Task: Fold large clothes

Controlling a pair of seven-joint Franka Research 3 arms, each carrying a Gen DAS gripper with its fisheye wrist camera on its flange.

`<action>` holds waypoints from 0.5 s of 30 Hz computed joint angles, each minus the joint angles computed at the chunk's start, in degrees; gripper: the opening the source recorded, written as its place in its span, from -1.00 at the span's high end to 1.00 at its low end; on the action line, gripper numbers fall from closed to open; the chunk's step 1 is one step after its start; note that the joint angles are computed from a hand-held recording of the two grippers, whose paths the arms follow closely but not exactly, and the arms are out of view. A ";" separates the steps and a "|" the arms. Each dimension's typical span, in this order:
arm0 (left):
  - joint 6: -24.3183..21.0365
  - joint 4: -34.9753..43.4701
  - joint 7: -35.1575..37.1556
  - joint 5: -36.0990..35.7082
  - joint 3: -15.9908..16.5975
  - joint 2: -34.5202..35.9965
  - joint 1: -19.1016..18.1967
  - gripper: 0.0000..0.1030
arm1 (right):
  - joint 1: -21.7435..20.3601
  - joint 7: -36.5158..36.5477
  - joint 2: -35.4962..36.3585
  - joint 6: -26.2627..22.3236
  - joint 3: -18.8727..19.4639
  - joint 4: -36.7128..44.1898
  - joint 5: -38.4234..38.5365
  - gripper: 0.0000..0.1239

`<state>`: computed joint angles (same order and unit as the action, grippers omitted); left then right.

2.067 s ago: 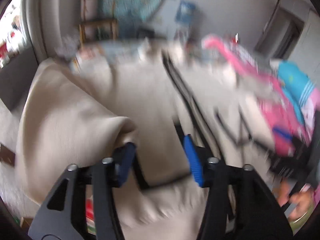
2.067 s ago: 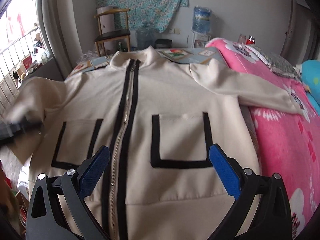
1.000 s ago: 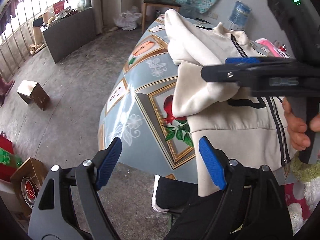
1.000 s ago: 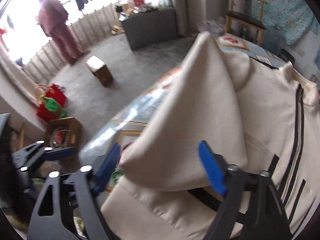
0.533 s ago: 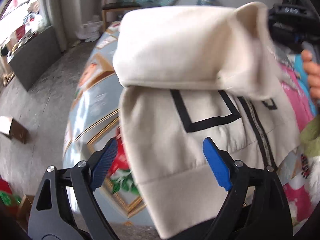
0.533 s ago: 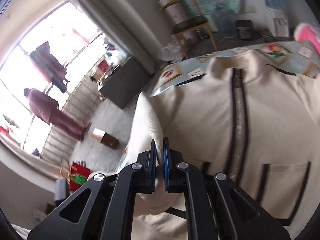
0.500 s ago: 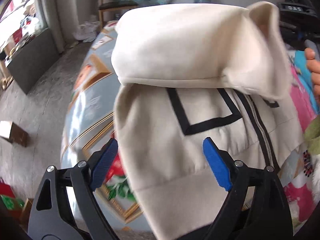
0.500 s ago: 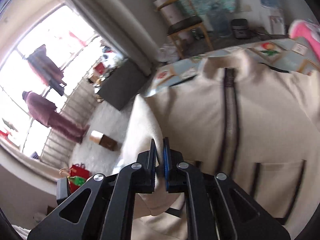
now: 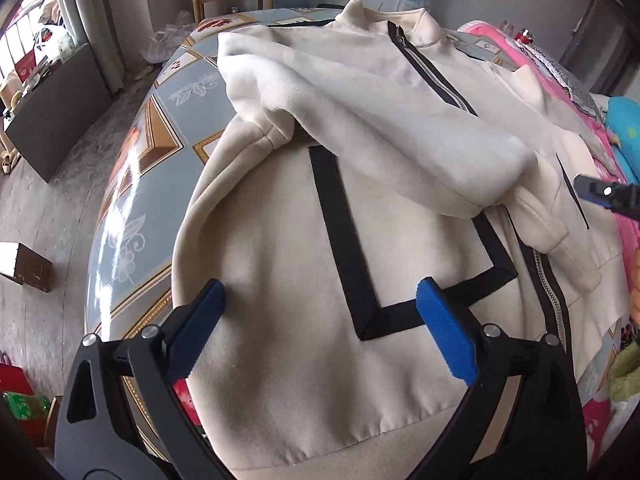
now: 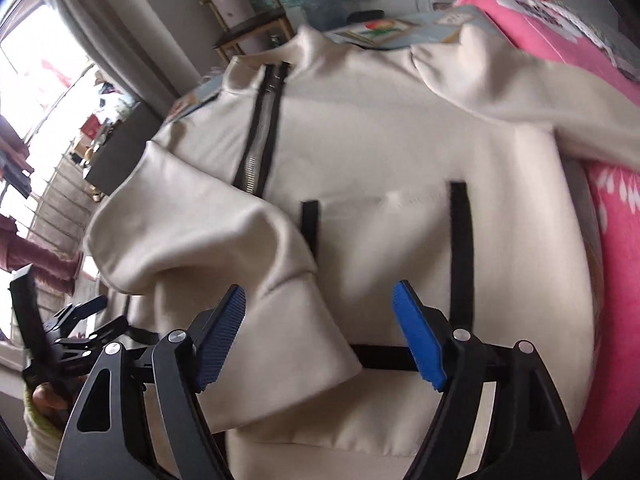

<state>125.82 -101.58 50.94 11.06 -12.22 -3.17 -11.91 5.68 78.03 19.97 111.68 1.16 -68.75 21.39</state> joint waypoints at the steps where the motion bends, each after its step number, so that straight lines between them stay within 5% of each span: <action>1: -0.33 0.34 -0.39 0.67 -0.17 0.28 -0.09 -0.86 | 0.34 1.00 0.33 0.39 -0.39 -0.16 -1.03 -0.20; 6: -2.48 1.18 -0.17 4.33 -0.85 0.92 -0.88 -0.86 | 0.97 1.20 -0.28 3.11 -0.49 -2.59 -2.96 -0.40; 9: 0.11 -1.17 -0.88 5.35 -0.72 -0.44 -0.94 -0.86 | 0.20 0.09 -0.36 3.49 0.13 -2.93 -0.50 -0.57; 15: 2.62 -3.52 -1.14 6.09 -0.77 -1.86 -0.91 -0.86 | -2.57 -0.70 -0.16 2.76 0.88 -2.92 7.35 -0.57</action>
